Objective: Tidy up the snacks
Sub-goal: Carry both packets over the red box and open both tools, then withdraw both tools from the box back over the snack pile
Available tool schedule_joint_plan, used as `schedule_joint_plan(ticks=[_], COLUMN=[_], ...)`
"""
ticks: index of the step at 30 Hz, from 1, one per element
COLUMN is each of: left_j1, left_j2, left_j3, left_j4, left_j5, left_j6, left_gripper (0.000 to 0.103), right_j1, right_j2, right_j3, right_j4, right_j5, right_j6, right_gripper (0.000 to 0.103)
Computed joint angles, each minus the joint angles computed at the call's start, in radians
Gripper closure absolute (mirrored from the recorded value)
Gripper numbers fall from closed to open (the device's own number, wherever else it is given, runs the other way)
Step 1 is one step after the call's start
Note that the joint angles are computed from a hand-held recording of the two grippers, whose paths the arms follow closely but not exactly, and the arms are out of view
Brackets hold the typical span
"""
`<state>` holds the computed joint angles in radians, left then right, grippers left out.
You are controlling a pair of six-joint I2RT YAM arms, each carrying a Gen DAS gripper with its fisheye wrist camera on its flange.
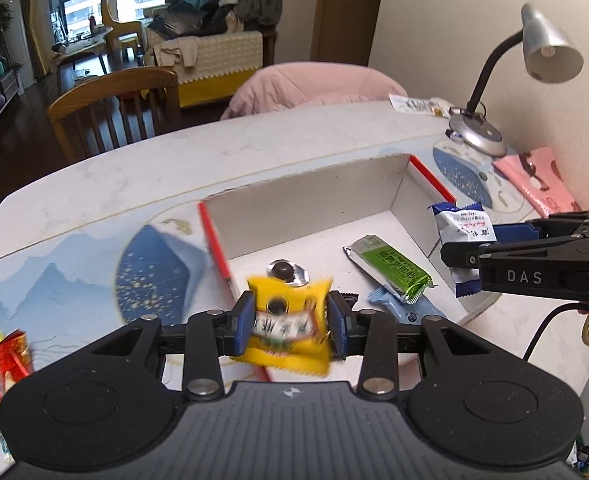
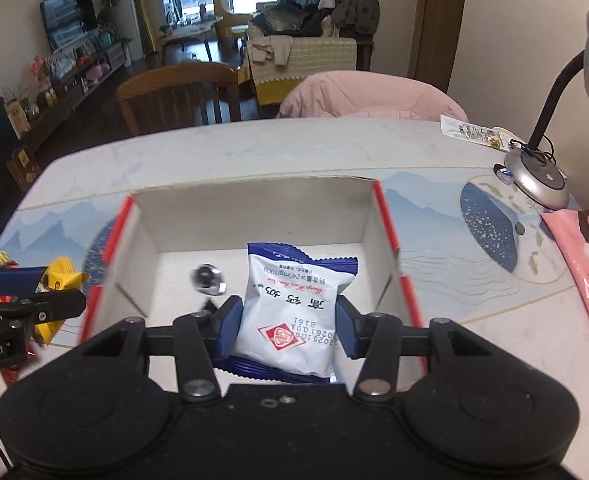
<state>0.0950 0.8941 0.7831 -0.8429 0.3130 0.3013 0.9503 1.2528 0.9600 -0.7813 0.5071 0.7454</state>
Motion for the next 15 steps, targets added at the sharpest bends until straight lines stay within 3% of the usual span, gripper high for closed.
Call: schedule_joint_plan(ticks=[7, 15], left_j1=[-0.225, -0.272], left_j2=[0.110, 0.182], left_j3=[-0.036, -0.066], left_j4=[0.131, 0.178], left_j5=[-0.160, -0.233], left_j6=[-0.135, -0.166], left_gripper=[0.065, 0.065], right_j1=[-0.129, -0.180], right_j2=[0.010, 0.092], right_j3=[-0.073, -0.117], right_j4=[0.103, 0.202], right_j5=[-0.105, -0.177], right_j6=[-0.135, -0.207], right_gripper=[0.056, 0.055])
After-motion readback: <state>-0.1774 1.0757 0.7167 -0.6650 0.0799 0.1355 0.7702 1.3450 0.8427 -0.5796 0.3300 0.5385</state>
